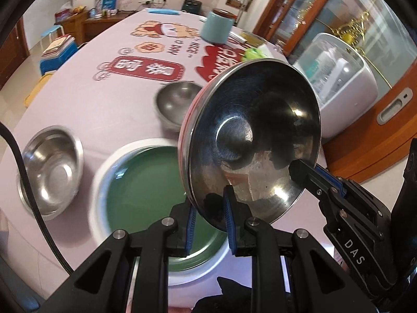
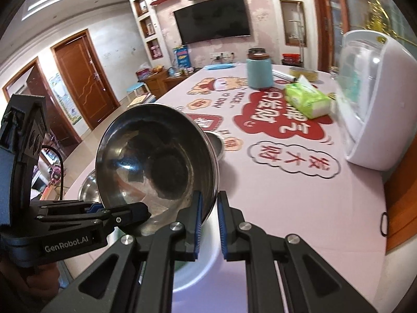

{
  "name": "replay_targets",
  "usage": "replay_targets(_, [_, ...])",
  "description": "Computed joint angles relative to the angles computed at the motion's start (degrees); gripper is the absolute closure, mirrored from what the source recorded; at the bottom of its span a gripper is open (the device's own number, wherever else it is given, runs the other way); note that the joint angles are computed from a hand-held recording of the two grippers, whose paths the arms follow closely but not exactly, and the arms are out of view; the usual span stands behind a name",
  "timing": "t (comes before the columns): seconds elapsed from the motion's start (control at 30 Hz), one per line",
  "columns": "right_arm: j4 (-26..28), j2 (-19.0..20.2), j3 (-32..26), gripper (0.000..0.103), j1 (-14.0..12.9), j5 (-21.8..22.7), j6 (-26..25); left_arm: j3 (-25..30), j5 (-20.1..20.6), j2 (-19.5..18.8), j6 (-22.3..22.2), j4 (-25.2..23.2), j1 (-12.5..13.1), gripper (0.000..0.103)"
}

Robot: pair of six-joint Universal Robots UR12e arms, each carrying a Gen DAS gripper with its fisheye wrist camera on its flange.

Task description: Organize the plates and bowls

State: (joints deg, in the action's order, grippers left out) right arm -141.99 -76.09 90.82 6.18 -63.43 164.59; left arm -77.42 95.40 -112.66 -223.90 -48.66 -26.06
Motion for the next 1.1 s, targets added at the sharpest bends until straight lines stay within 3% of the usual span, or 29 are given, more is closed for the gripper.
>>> replay_targets(0.63, [0.09, 1.31, -1.19, 0.094, 7.21, -0.64, 3.08, -12.01, 0.02, 9.98, -0.04, -1.52, 4.33, 0.084])
replay_targets(1.1, [-1.99, 3.46, -2.24, 0.094, 12.03, -3.48, 9.11, -17.11, -0.59, 14.73, 5.83, -4.12, 8.62, 0.084])
